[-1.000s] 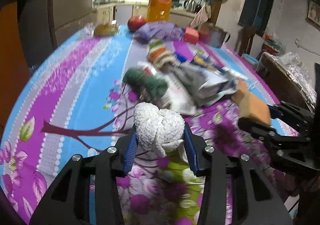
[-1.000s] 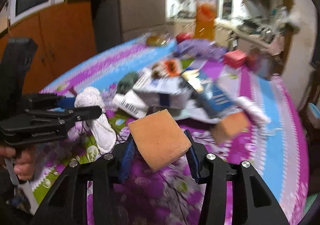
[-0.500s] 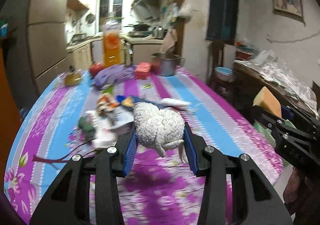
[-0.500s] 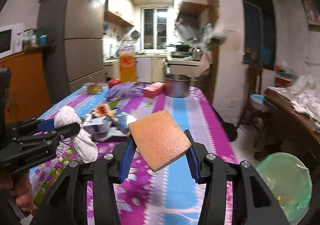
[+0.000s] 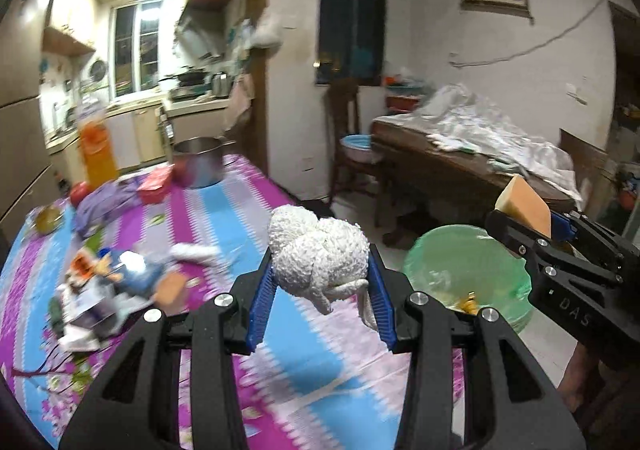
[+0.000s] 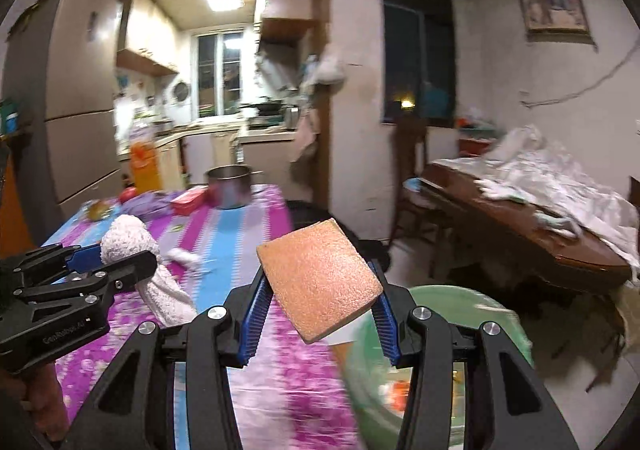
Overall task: Collect trash
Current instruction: 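Carry cloth and sponge to the green bin and open both tools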
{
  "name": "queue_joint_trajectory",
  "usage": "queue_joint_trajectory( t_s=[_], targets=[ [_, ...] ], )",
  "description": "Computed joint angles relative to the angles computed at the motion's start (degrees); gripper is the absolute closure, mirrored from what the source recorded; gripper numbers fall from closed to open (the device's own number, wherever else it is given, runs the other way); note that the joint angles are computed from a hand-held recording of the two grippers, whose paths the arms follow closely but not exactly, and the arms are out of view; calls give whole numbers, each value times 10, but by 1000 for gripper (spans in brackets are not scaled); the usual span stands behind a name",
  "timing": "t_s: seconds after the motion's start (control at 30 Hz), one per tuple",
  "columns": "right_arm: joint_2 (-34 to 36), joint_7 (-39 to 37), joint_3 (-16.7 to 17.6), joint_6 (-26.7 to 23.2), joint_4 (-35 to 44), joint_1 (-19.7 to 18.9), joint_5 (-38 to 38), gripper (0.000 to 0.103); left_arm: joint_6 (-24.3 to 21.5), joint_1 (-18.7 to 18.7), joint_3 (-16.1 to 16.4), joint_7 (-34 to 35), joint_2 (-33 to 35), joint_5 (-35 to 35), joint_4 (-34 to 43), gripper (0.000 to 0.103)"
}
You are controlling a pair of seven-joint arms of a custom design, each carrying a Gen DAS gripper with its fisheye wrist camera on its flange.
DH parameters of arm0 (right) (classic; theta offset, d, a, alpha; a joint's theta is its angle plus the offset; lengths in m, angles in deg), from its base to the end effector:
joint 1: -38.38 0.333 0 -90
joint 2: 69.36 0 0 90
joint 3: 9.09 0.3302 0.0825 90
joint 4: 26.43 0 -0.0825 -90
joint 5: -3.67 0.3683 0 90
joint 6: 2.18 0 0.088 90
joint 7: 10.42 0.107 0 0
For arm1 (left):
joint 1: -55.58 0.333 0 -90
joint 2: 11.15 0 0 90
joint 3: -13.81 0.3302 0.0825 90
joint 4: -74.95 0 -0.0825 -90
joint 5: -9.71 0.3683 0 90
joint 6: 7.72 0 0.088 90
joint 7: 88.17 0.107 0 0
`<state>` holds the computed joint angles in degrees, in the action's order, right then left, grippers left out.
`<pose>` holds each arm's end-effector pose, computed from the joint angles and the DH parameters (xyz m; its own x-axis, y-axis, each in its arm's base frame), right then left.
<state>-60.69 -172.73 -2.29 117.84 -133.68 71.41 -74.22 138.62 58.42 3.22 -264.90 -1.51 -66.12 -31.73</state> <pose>0.5018 0.3518 0.4941 -0.4466 -0.8947 -0.0047 -0.3530 0.1811 -0.9179 0.6249 -0.0646 0.4986 -0.7100 -0.7032 0.0361 -0.3549 0.3132 -0.8809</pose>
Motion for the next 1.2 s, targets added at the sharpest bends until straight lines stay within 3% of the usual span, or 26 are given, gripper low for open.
queue_joint_trajectory(
  t_s=[0.23, 0.37, 0.5, 0.8, 0.97, 1.2],
  targets=[
    [-104, 4, 12, -23, -117, -37, 43, 55, -5, -36, -22, -7, 3, 16, 3, 62],
    [-135, -11, 14, 1, -157, -75, 77, 55, -1, -57, -35, -22, 15, 38, 13, 62],
    [-159, -33, 1, 62, -199, -118, 117, 55, 5, -77, -49, -65, 43, 86, 36, 62],
    [-138, -79, -22, 178, -235, -191, 177, 55, 39, -101, -77, -175, 111, 232, 70, 62],
    [-118, -81, -26, 203, -242, -202, 189, 55, 43, -98, -88, -231, 140, 308, 82, 62],
    [-101, -76, -34, 220, -244, -206, 191, 54, 55, -82, -113, -249, 145, 342, 73, 62]
  ],
)
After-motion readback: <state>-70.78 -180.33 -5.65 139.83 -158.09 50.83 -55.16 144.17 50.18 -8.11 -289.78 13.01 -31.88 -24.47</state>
